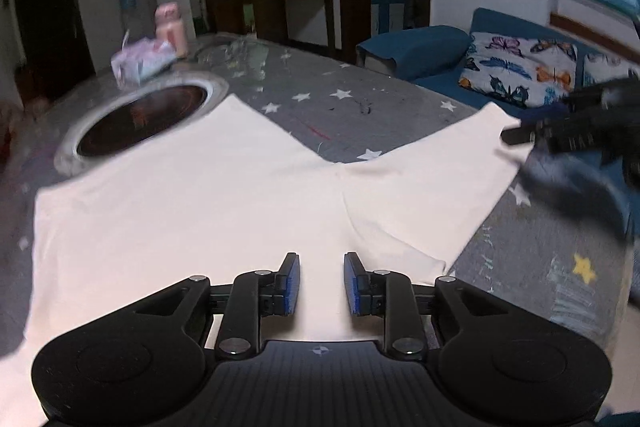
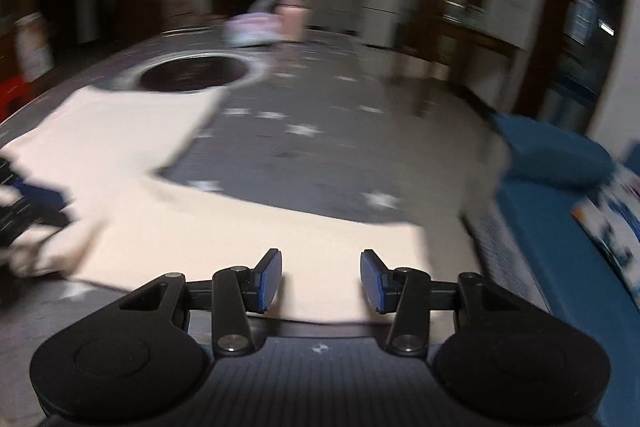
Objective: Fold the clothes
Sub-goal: 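Grasp a sleeve cuff with the right gripper and fold it across the body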
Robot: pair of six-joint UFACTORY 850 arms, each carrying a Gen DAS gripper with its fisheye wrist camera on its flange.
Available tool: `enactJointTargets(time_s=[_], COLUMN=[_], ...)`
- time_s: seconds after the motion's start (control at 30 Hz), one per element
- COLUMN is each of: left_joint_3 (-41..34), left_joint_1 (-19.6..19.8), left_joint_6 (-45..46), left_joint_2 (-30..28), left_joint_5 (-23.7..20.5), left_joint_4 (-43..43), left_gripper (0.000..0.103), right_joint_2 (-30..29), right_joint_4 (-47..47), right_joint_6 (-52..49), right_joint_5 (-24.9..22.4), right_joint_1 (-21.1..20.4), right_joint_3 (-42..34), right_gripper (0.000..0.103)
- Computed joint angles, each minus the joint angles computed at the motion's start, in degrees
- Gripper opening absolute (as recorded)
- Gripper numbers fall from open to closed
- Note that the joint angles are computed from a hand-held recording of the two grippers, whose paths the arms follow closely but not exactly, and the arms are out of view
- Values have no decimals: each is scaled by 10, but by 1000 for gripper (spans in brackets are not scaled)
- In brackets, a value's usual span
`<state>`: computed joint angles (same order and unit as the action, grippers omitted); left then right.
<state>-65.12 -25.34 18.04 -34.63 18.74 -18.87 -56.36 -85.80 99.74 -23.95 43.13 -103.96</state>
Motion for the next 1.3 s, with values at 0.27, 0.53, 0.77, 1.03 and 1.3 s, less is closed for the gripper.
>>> enactJointTargets(time_s=[0.27,0.53,0.77,1.03,1.3], left_joint_3=[-4,-9,-9,2,57], left_joint_1=[-11,-14,-15,-6,21], left_joint_6=[49,66,59,27,-23], left_joint_2=[-2,-5,-8,4,53], left_joint_5=[4,3,9,15,67], left_joint_4=[-39,-55,-43,-26,-47], left_gripper=[28,28,32,43,49], right_joint_2=[25,45,54,50,53], right_joint_4=[-20,-94,-146,-152,-229], right_joint_6=[107,200,224,182,194], right_joint_5=[-1,29,-2,33,132], right_joint_1=[-28,-33,-33,-29,-13], right_joint_3=[59,93,86,38,-28], right_gripper=[44,10,8,8,8])
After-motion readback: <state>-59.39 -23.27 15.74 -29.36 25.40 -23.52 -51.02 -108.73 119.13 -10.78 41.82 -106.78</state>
